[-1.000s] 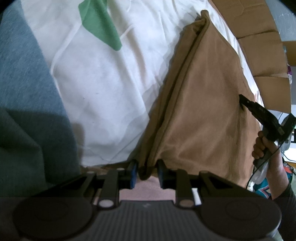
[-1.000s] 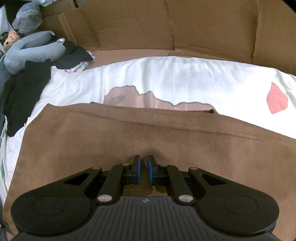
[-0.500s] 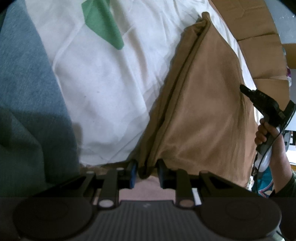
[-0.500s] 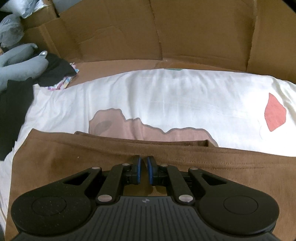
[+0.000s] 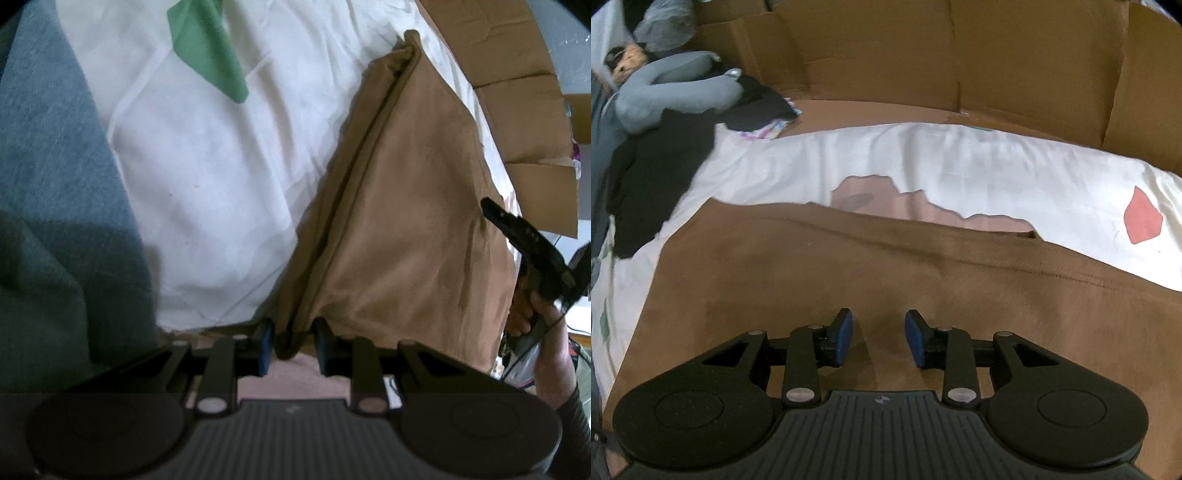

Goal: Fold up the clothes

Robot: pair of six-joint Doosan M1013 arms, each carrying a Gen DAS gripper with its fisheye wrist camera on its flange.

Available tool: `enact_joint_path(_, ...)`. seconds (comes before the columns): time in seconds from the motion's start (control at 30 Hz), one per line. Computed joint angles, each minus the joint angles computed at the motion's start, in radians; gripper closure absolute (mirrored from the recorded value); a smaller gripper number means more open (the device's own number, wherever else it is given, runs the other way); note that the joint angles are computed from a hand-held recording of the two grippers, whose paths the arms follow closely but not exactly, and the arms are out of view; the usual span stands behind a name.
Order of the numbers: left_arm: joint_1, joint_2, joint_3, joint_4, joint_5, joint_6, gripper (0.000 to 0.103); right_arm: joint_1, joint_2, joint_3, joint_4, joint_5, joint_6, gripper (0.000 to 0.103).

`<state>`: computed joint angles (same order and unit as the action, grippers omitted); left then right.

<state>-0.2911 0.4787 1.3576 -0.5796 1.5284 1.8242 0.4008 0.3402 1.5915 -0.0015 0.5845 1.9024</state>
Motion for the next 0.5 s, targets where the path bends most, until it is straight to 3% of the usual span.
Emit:
enact_joint_path(0.27,-0.003,0.008,-0.004,-0.014,-0.011,0.004,0.078,0.015,-0.059,0.064,0.064,-0.002,-0.067,0.065)
enact_joint_path(0.5,0.011,0.007,-0.001,-0.051,-0.018,0.014,0.078,0.048,-0.098,0.108,0.092,0.047,-0.122,0.065)
